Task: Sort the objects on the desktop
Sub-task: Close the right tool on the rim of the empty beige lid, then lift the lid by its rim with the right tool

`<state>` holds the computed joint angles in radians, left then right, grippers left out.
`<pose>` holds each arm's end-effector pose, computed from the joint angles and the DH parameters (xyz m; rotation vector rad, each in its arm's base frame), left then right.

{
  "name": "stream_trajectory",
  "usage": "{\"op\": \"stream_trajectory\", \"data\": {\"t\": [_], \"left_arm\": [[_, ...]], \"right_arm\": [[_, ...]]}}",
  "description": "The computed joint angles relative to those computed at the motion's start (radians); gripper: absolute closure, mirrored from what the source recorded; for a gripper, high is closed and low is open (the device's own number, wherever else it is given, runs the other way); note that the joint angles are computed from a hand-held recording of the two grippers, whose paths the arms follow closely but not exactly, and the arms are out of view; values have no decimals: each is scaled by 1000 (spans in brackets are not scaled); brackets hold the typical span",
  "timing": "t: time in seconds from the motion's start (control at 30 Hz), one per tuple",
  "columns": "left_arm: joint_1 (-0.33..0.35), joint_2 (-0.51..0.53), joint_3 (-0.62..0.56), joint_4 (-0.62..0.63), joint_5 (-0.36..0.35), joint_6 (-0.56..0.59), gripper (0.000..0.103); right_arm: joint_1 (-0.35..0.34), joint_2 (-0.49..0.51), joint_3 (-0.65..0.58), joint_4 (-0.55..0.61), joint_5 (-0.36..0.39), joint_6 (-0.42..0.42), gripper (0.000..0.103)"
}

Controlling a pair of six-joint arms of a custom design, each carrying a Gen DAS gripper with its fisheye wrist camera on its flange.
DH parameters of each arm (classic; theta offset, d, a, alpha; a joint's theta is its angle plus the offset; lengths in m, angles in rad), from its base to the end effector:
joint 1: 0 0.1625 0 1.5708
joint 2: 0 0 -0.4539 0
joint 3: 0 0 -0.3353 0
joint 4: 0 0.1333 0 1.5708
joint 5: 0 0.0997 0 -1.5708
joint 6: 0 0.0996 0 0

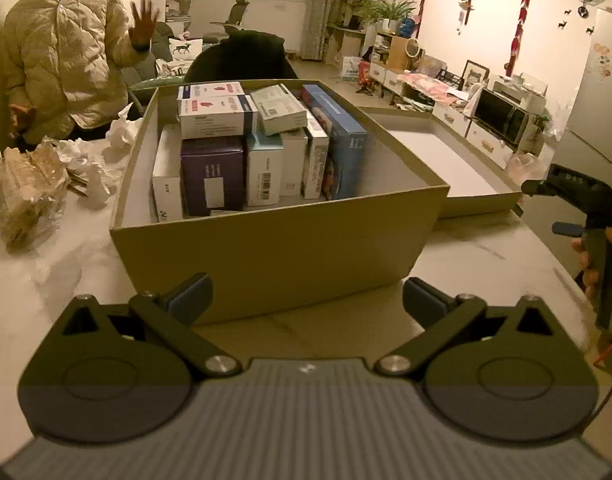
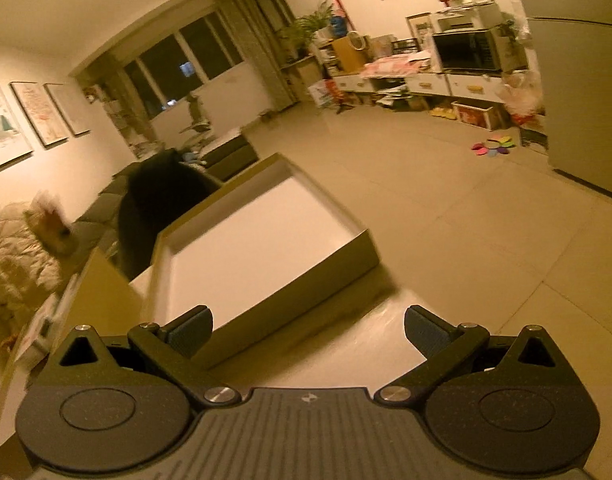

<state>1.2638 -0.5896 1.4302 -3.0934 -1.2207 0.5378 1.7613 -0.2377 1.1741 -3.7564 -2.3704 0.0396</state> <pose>-0.0632 -0.7534 0.1553 0.9145 2.4316 -0.8612 0.2004 -0.7122 0.0720 -0.4642 -2.0734 1.5541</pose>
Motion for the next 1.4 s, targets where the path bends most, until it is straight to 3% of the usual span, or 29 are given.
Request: {"op": "stream_trajectory", "data": {"t": [0.77, 0.97, 1.07, 1.2, 1.4], "left_arm": [[8, 15, -39, 54, 32, 6, 0], [14, 16, -48, 67, 37, -10, 0], [18, 16, -52, 78, 35, -18, 0], [21, 17, -54, 85, 38, -20, 0], [28, 13, -53, 90, 33, -34, 0]], "right_arm": [[-71, 84, -339, 268, -94, 121, 6], [-89, 79, -353, 352, -92, 180, 18], [-105, 53, -301, 366, -62, 245, 30], [-139, -7, -168, 286, 83, 318, 45], [-159, -58, -63, 173, 178, 335, 67]]}}
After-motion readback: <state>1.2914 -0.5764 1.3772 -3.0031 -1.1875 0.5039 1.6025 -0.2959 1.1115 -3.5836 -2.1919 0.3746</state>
